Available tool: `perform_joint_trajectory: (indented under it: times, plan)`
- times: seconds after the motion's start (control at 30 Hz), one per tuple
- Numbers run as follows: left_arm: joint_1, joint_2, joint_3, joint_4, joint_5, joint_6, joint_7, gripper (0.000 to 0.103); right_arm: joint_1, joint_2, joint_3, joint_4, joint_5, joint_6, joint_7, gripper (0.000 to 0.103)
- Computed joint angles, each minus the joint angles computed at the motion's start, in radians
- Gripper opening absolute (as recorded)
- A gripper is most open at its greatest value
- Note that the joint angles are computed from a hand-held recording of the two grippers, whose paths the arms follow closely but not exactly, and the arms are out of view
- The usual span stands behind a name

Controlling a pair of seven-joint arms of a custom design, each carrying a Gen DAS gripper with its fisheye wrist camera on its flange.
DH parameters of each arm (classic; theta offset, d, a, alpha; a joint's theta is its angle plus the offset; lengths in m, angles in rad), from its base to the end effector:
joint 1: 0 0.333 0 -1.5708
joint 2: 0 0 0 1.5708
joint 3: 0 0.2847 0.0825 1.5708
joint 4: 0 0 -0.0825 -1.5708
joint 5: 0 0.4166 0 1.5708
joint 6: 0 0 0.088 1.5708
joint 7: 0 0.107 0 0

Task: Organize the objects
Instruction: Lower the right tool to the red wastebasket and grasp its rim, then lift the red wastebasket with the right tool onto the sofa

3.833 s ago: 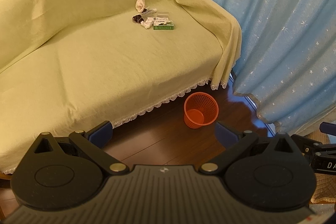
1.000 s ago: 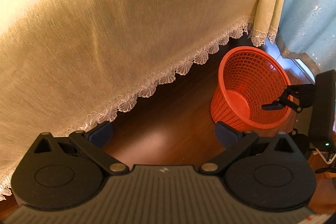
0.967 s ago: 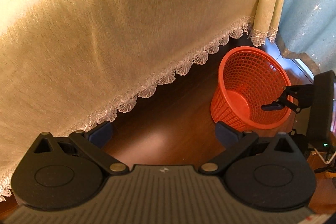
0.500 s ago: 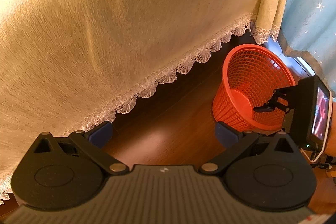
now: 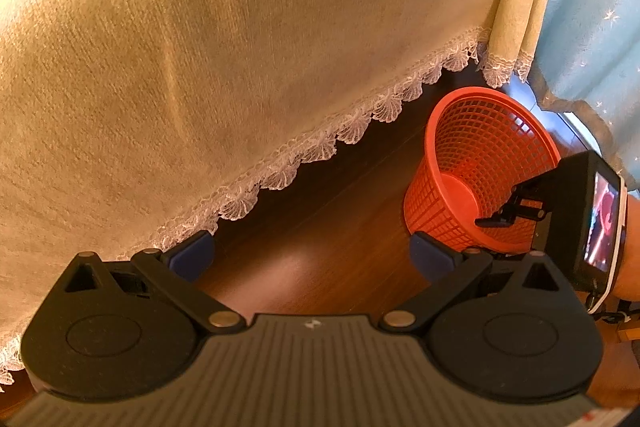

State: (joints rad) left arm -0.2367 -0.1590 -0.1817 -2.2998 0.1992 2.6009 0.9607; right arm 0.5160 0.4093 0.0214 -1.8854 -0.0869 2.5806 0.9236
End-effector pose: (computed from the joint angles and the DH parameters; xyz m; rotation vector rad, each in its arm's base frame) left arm 0.5078 -0.2313 0.4131 -2.0223 1.9430 -0.5604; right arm 0.5754 0.3439 0.2694 -2.9262 0.4756 -0.3660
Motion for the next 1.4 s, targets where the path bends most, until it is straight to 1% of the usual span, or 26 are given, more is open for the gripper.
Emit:
perform_joint_trajectory:
  times: [0.03, 0.1, 0.3, 0.57, 0.7, 0.8, 0.9, 1.1, 1.23, 1.4]
  plan:
    - [0.000, 0.000, 0.000, 0.000, 0.000, 0.003, 0.000, 0.102, 0.003, -0.001, -0.002, 0.000, -0.005, -0.002, 0.001, 0.007]
    - [0.001, -0.002, 0.000, -0.003, 0.003, 0.006, 0.000, 0.102, 0.003, -0.007, -0.001, -0.004, -0.006, -0.005, 0.002, 0.002]
    - [-0.002, -0.012, 0.002, -0.011, -0.008, 0.001, -0.004, 0.102, 0.001, -0.032, 0.004, -0.022, -0.019, -0.014, -0.012, 0.002]
    - [-0.004, -0.023, 0.002, -0.019, -0.007, 0.001, -0.006, 0.102, -0.001, -0.088, 0.004, -0.053, -0.047, -0.048, 0.030, 0.002]
    - [-0.014, -0.042, 0.004, -0.028, -0.024, -0.017, 0.001, 0.102, -0.014, -0.140, 0.018, -0.068, -0.047, -0.090, 0.038, 0.003]
    - [-0.020, -0.057, 0.008, -0.022, -0.043, -0.040, 0.006, 0.102, -0.024, -0.191, 0.035, -0.071, -0.042, -0.140, 0.047, 0.003]
    - [-0.028, -0.079, 0.010, -0.002, -0.059, -0.085, 0.023, 0.102, -0.033, -0.242, 0.054, -0.063, -0.037, -0.198, 0.061, 0.002]
    - [-0.043, -0.133, 0.022, 0.075, -0.104, -0.213, 0.074, 0.102, -0.046, -0.323, 0.091, 0.007, -0.019, -0.340, 0.082, 0.002]
    - [-0.040, -0.158, 0.029, 0.151, -0.114, -0.300, 0.101, 0.102, -0.048, -0.355, 0.109, 0.091, -0.017, -0.446, 0.106, 0.002]
    - [-0.028, -0.169, 0.036, 0.269, -0.119, -0.411, 0.139, 0.102, -0.045, -0.365, 0.124, 0.213, -0.025, -0.572, 0.138, 0.002]
